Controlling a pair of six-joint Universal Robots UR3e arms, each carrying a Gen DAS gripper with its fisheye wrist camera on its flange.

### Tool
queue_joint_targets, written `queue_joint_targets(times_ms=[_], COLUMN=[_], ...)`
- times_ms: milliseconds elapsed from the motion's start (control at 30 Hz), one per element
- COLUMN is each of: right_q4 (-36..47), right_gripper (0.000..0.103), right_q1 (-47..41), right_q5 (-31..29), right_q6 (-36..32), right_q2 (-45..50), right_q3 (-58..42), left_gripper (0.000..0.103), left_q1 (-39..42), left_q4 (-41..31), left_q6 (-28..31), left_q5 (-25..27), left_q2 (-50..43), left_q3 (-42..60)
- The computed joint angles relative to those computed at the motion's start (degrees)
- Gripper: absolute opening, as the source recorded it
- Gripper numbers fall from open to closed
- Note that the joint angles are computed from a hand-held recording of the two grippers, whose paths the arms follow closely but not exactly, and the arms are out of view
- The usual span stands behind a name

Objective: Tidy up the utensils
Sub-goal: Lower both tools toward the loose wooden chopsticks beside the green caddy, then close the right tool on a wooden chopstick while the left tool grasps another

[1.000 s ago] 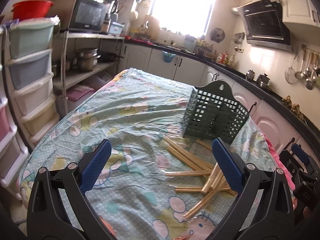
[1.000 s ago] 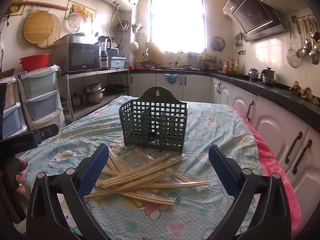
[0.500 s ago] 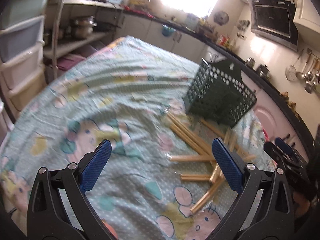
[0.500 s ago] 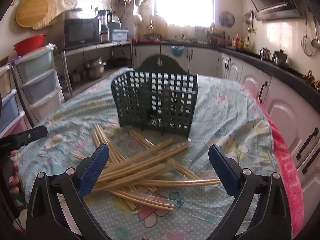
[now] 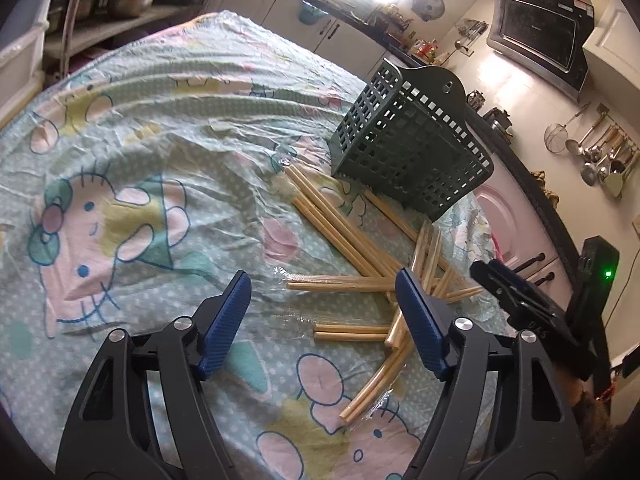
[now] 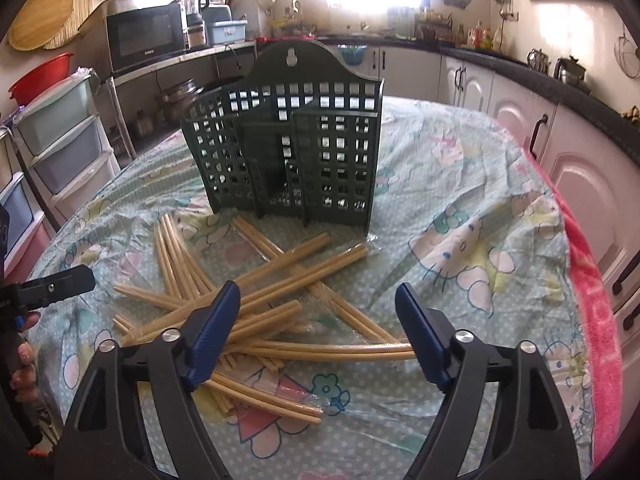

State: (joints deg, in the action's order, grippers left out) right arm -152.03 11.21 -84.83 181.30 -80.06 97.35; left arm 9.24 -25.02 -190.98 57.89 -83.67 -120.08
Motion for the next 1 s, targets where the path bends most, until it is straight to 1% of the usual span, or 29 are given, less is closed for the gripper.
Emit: queue_joint_targets(times_ms=[200, 300, 433, 467, 500, 533, 567, 633, 833, 933, 1000], right_q4=[3.9, 5.4, 7.8, 8.1, 8.2, 8.3, 8.7, 9.4, 8.2, 6.8, 6.3], right_gripper=[0.061, 0.053, 0.042, 0.041, 0.039, 0.035, 0.033, 0.025, 0.009, 0.005, 0.004], right_q1=[-2.2, -3.6, -5.5, -5.8, -6.0, -6.2, -6.3, -6.6, -6.8, -6.8, -6.9], right_q5=[4.2, 6.8, 10.6, 11.2, 11.5, 12.0, 12.6, 13.3, 13.6, 13.4, 13.5], right_q6=[-0.1, -0.1, 0.3, 0.3, 0.3, 0.3, 0.3, 0.2, -0.3, -0.2, -0.2], right_q2=[1.8, 2.6, 3.6, 3.8, 3.9, 4.1, 4.4, 4.6, 4.0, 3.0, 2.2], right_q3=[-2.1, -2.9, -4.0, -4.2, -4.3, -4.6, -5.0, -5.3, -4.3, -3.2, -2.8], left_gripper=[0.059, 0.050, 0.036, 0.034, 0.030, 0.026, 0.023, 0.017, 0.008, 0.005, 0.003], left_q1=[-0.7, -1.0, -1.5, -1.4, -1.4, -1.3, -1.2, -1.0, -0.5, -0.1, 0.5], left_q4=[-0.7, -1.3, -1.6, -1.6, -1.7, -2.0, -2.1, -2.3, -1.9, -1.4, -1.1], left_q6=[0.3, -0.1, 0.1, 0.2, 0.2, 0.4, 0.5, 0.7, 1.3, 1.7, 2.1], left_q5=[-0.9, -1.1, 0.5, 0.5, 0.7, 0.8, 0.8, 0.5, -0.4, -1.3, -2.5], left_q2=[-3.5, -4.9, -5.7, -5.8, -6.0, -6.2, -6.3, -6.3, -6.3, -6.4, -6.3], left_q3=[2.3, 3.1, 3.7, 3.8, 4.0, 4.3, 4.4, 4.5, 4.6, 4.7, 4.7])
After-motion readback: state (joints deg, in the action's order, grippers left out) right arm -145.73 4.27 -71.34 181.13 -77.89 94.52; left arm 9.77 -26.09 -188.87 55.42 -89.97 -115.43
